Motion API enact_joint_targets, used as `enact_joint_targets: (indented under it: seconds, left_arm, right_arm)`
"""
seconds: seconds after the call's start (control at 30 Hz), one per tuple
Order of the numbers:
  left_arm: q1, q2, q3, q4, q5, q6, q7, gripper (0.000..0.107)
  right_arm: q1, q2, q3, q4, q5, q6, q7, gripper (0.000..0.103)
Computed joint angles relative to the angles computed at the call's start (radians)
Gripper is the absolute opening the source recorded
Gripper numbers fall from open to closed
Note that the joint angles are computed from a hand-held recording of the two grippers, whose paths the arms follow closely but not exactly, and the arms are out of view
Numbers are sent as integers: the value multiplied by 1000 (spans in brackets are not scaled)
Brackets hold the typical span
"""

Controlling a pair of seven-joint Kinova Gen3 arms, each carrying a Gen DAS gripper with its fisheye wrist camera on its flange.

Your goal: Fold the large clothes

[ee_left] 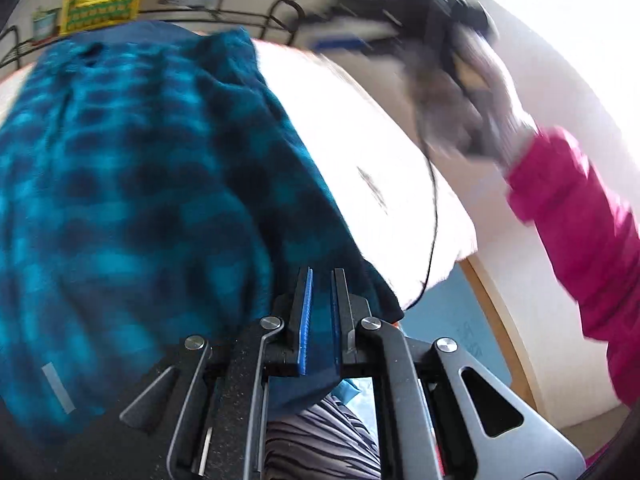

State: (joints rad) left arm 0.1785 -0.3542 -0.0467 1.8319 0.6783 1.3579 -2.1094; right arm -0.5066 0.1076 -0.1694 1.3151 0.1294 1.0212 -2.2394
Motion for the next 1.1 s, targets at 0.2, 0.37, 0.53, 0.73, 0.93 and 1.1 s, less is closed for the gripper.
enact_joint_targets:
  seconds: [0.2,0.37,0.53,0.73,0.93,1.1]
  left_arm:
    - [24,37,40,50,-2,-20,-2,5]
    - [33,36,46,71,4,-14,-28,5]
    - [37,50,56,90,13,-10,-44,5]
    - [52,41,88,111,9,-46,-39,5]
    - [52,40,56,64,9,22,-44,5]
    - [34,-27,-18,32,30,85,-83,5]
  right_arm:
    - [8,158,47,-125,6,53,26,61]
    - [49,206,54,-166,-48,82,50,8]
    - [24,232,95,-287,25,216,133,4]
    - [22,277,126,-235,64,235,86,5]
    - [30,159,112,-153,65,166,19,24]
    - [7,-33,49,-50,84,135,-63,25]
